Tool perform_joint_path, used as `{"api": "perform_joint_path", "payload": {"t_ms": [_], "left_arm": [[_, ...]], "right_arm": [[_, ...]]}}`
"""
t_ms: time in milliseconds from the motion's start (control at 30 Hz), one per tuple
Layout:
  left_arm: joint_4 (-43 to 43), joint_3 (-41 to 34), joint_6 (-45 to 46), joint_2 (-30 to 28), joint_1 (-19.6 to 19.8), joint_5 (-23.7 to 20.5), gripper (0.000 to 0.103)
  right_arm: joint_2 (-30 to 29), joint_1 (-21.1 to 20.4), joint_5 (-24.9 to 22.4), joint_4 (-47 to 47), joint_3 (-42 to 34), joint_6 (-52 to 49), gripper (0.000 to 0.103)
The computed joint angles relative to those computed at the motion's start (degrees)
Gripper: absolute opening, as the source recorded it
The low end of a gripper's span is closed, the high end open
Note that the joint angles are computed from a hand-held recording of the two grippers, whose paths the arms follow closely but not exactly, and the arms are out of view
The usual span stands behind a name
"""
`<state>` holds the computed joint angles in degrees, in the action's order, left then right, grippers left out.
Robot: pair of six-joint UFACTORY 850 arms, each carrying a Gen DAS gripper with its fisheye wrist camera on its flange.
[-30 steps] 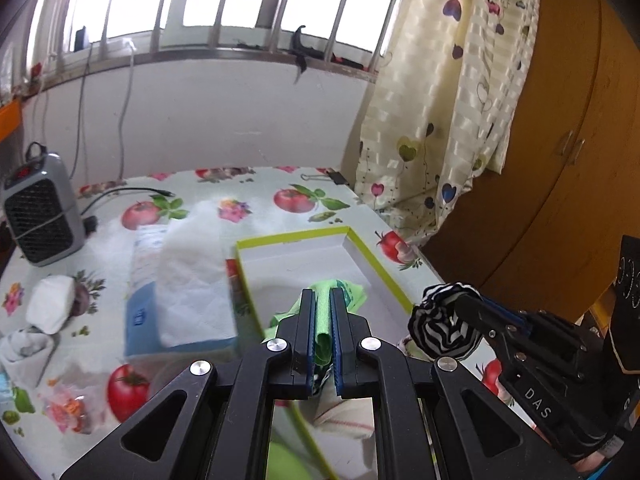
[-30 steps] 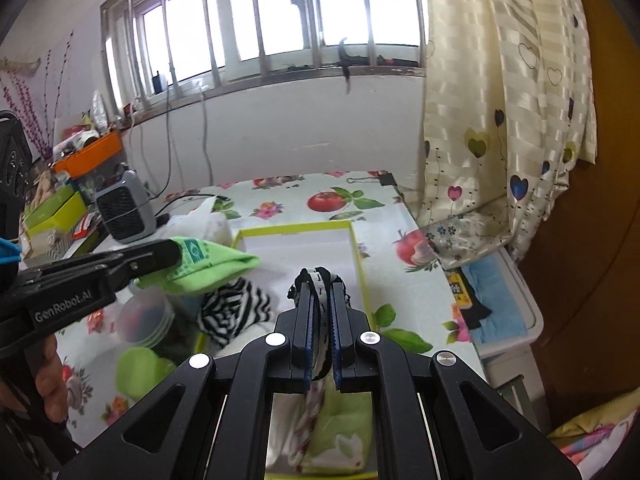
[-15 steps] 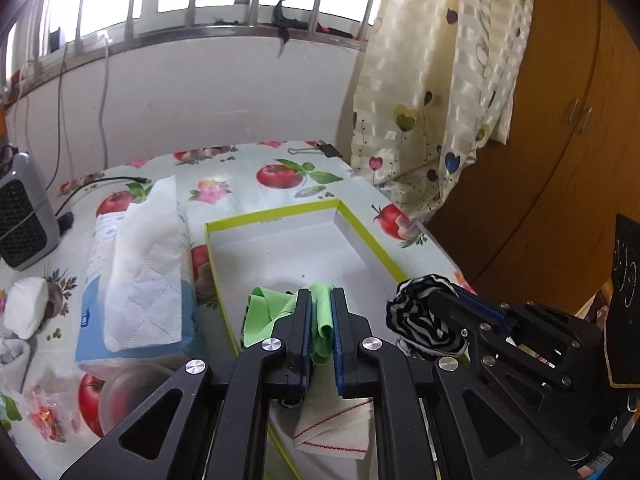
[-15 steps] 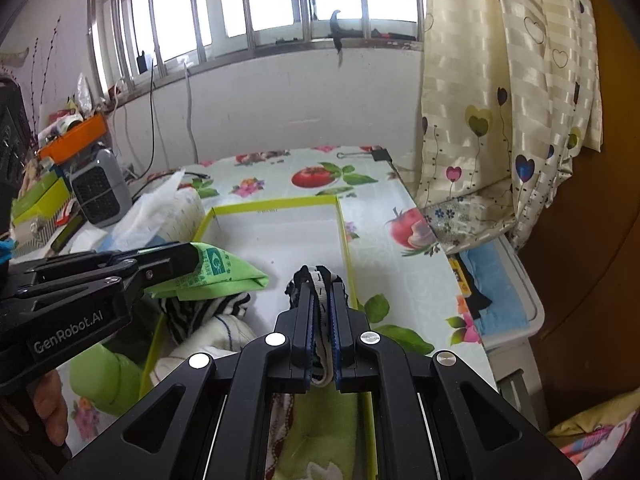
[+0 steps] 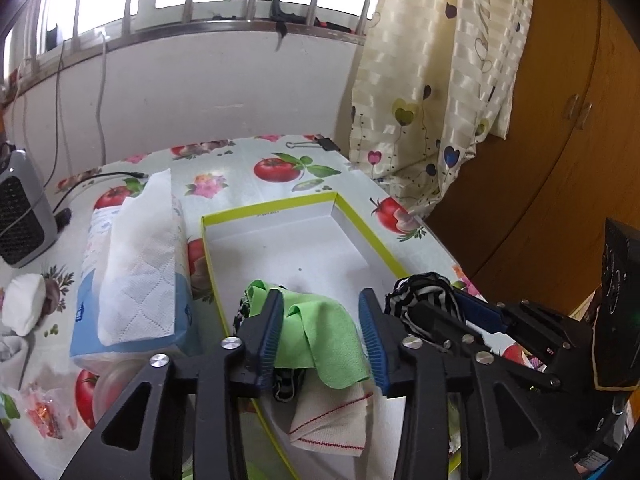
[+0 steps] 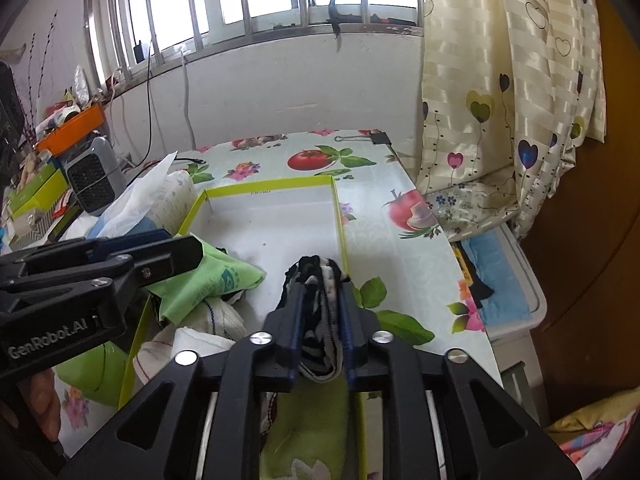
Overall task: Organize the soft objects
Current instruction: 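Lower both cloths into the yellow box and open both tools, then lift both open tools up and away from the box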
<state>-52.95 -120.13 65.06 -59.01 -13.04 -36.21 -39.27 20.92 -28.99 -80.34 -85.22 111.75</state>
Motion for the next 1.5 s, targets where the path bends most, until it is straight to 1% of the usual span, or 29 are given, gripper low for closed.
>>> {"api": "perform_joint_path", "payload": {"t_ms": [67, 167, 233, 333, 433, 600, 700, 767, 833, 1133, 1233, 1300, 1367, 1433, 1500], "left_arm": [[-0.72, 0.72, 0.71, 0.54, 0.17, 0.14, 0.041], [-1.43, 1.68, 1.60, 1.25, 0.32, 0.49, 0.046], [-1.50, 2.27, 1.73, 1.70, 0.47, 0.58, 0.046], [-3.27, 4.48, 4.19, 3.11, 0.69, 2.00, 0.047], [-4.41, 5.48, 5.55, 3.83, 1.11, 1.96, 0.048], [-6.80, 9.38, 8.95, 6.35, 1.72, 4.29, 0.051], [-8.61, 11.62, 11.25, 7.84, 2.27, 4.84, 0.052], [-9.56, 12.89, 12.29, 8.70, 2.60, 5.27, 0.054], [-10.60, 14.30, 13.58, 9.63, 3.04, 5.54, 0.054], [-15.07, 18.71, 18.22, 12.49, 4.68, 6.22, 0.056], [-17.33, 20.43, 20.72, 13.53, 5.22, 6.93, 0.056], [-19.50, 22.18, 23.32, 14.65, 5.33, 8.72, 0.056], [-20.27, 22.98, 23.81, 15.24, 5.76, 8.61, 0.057], [-22.81, 24.20, 26.69, 16.01, 6.07, 9.71, 0.057], [-23.83, 24.92, 27.58, 16.44, 6.47, 9.82, 0.057]], "right_arm": [[0.13, 0.09, 0.21, -0.46, 0.20, 0.43, 0.042], [0.39, 0.36, 0.40, -1.56, 0.44, 1.31, 0.045], [0.38, 0.57, 0.06, -1.33, 0.32, 1.05, 0.046], [0.59, 0.83, -0.23, -1.58, 0.45, 1.37, 0.051], [0.91, 1.22, -0.75, -1.99, 0.66, 1.81, 0.051], [1.36, 1.99, -1.74, -2.16, 0.73, 1.92, 0.051], [1.52, 2.59, -2.50, -2.09, 0.65, 1.78, 0.052], [1.67, 3.02, -2.66, -2.12, 0.69, 1.86, 0.055], [1.92, 3.48, -3.08, -2.74, 0.99, 2.44, 0.056], [2.41, 5.38, -4.35, -4.04, 1.27, 4.56, 0.057], [2.63, 5.99, -4.75, -4.77, 1.39, 5.38, 0.057], [2.67, 6.30, -4.84, -5.15, 1.32, 5.69, 0.057], [2.64, 6.65, -5.06, -5.42, 1.18, 5.94, 0.057], [2.57, 6.94, -5.10, -5.49, 0.98, 6.06, 0.057], [2.47, 7.26, -4.98, -5.80, 0.74, 6.28, 0.057]]}}
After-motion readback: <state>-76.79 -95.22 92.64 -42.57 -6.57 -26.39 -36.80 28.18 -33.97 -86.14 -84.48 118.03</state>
